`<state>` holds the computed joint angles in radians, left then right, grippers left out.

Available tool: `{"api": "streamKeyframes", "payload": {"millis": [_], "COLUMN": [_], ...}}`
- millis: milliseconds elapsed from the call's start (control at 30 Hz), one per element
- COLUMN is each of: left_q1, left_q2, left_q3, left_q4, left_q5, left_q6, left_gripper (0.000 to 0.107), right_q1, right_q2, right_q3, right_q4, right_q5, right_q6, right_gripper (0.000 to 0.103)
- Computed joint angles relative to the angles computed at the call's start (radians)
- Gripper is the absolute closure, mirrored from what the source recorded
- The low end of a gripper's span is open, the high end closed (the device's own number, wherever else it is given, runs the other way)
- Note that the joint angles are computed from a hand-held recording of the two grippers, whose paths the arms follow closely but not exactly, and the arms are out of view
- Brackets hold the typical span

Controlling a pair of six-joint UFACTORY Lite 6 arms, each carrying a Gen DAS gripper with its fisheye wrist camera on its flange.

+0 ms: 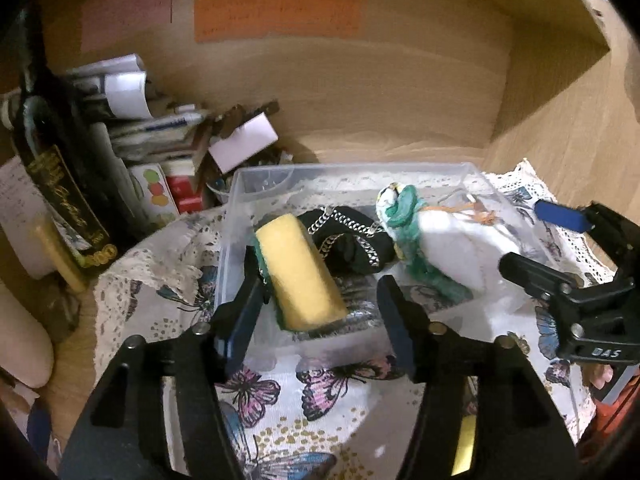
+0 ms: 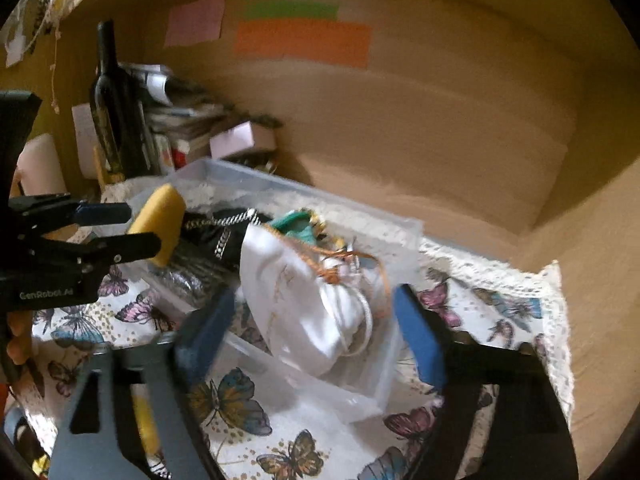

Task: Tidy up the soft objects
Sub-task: 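Lower the sponge and white pouch into the clear box and open both tools, then grasp the yellow felt ball with the left tool while the right tool grasps the black-and-white hair tie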

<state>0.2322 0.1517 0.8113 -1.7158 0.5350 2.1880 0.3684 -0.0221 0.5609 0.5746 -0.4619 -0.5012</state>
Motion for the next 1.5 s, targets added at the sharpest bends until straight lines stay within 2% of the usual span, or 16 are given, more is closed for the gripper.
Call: {"api": "streamKeyframes", "payload": {"millis": [100,200,267,333,433,567,700,800,867,1000,1033,1100,1167,1200,1300,1500], "left_q1": [0.028,0.068,0.098,0.117,0.122,0.112,0.065,0.044,0.043,0.047,0.047,0.045,0.028,0.024,0.020,0.083], "left_q2": [-0.100,-0.189,-0.244,-0.290,-0.342,-0.344,-0.339,-0.327,-0.308,-0.290,-0.296,-0.294,-0.275,-0.265,-0.213,-0.274], "left_q3": [-0.091,-0.165,-0.208,-0.253,-0.315,-0.377,-0.448,-0.485,-0.496,-0.501,-0.510,-0.513,-0.502,-0.497,-0.475,-0.491], "left_q4": [-0.045,-0.026,0.006,0.021,0.051,0.072,0.007,-0.033,-0.033,0.001,0.004,0.016,0.033,0.034,0.060,0.087], "left_q5": [0.030,0.076,0.107,0.121,0.113,0.095,0.045,0.033,0.047,0.080,0.088,0.098,0.090,0.089,0.104,0.147], "left_q6": [0.072,0.079,0.064,0.067,0.071,0.077,0.160,0.210,0.208,0.182,0.179,0.174,0.161,0.159,0.145,0.132], "left_gripper": [0.033,0.017,0.004,0.004,0.004,0.004,0.004,0.004,0.004,0.004,0.007,0.020,0.035,0.037,0.062,0.063], "right_q1": [0.010,0.030,0.056,0.105,0.138,0.163,0.157,0.157,0.163,0.182,0.188,0.197,0.216,0.222,0.237,0.210], "right_q2": [-0.099,-0.192,-0.248,-0.280,-0.311,-0.315,-0.310,-0.281,-0.235,-0.158,-0.134,-0.126,-0.131,-0.133,-0.118,-0.186], "right_q3": [-0.072,-0.142,-0.197,-0.250,-0.311,-0.377,-0.428,-0.442,-0.437,-0.427,-0.421,-0.425,-0.425,-0.421,-0.417,-0.433], "right_q4": [0.028,0.079,0.126,0.218,0.252,0.215,0.091,-0.006,-0.070,-0.142,-0.151,-0.167,-0.141,-0.135,-0.119,-0.112], "right_q5": [-0.001,-0.004,-0.027,-0.080,-0.081,-0.082,-0.068,-0.049,-0.036,-0.043,-0.046,-0.056,-0.056,-0.052,-0.070,-0.060], "right_q6": [-0.008,-0.030,-0.049,-0.101,-0.103,-0.015,0.141,0.237,0.300,0.378,0.390,0.405,0.383,0.377,0.372,0.365], "right_gripper": [0.017,0.014,0.002,0.000,0.000,0.000,0.001,0.019,0.038,0.061,0.071,0.078,0.092,0.092,0.094,0.095]}}
